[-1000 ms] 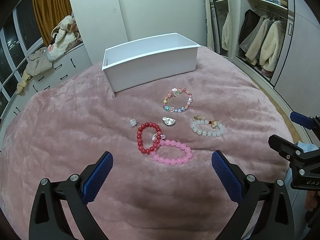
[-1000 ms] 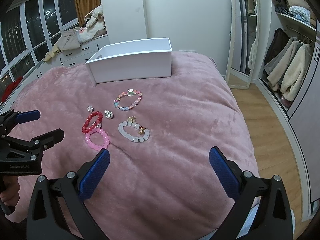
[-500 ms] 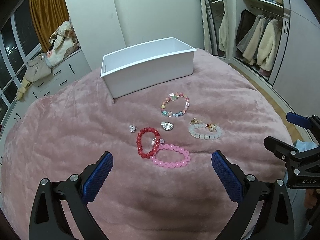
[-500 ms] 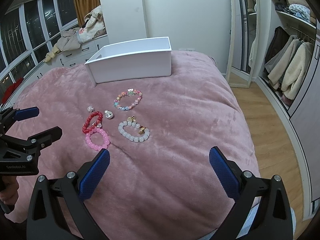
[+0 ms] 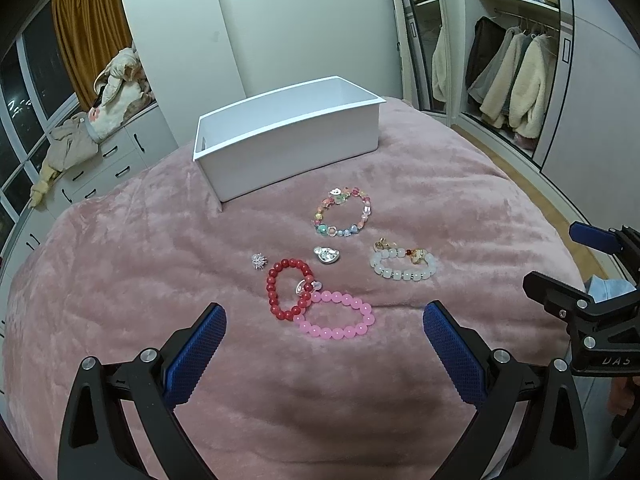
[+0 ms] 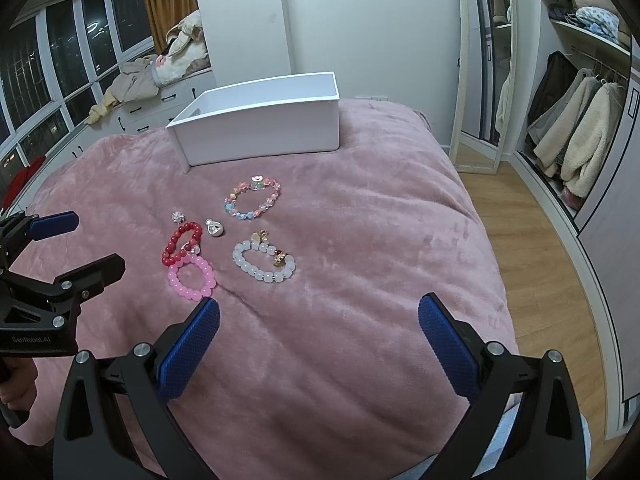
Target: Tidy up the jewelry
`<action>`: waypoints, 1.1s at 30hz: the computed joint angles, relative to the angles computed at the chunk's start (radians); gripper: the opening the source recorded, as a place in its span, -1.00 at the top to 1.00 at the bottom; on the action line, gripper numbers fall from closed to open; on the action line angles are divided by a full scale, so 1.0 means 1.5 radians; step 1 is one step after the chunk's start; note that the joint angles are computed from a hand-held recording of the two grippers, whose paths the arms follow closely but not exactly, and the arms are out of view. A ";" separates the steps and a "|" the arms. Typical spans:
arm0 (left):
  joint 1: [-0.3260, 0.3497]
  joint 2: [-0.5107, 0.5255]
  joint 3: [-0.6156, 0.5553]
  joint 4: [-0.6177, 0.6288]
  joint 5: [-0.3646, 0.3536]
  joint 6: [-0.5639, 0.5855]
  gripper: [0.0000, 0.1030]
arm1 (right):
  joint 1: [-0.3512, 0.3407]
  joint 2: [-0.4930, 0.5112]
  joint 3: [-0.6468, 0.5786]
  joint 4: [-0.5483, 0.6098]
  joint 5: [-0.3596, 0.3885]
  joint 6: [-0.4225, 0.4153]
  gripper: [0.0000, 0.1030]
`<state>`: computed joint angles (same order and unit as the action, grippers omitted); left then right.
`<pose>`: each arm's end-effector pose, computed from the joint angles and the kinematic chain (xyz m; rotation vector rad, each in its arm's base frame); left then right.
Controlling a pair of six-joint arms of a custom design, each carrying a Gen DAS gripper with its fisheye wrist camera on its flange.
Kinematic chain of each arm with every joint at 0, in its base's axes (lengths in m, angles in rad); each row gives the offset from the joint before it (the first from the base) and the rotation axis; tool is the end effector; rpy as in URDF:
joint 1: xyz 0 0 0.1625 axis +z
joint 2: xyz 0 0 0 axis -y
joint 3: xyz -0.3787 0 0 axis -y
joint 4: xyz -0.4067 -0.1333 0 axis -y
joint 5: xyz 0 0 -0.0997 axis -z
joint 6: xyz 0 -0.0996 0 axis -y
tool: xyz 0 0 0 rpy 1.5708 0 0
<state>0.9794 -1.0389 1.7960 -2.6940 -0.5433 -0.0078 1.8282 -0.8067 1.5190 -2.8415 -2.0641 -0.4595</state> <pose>-0.1526 -0.6193 0.1972 0.4037 2.1252 -0.7389 0.2617 -0.6558 0.1485 0.7150 -2.4279 0.6559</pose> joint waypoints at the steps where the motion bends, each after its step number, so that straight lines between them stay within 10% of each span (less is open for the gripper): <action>1: 0.000 0.001 -0.001 0.002 0.000 -0.001 -0.94 | 0.000 0.000 -0.001 0.001 0.000 0.000 -0.91; 33: 0.029 0.011 -0.003 -0.001 -0.016 -0.020 -0.93 | -0.006 0.017 -0.010 0.018 -0.004 0.002 -0.91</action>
<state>1.0229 -1.0223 1.7910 -2.6955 -0.5671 -0.0371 1.8197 -0.7814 1.5034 -2.8151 -2.0697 -0.4561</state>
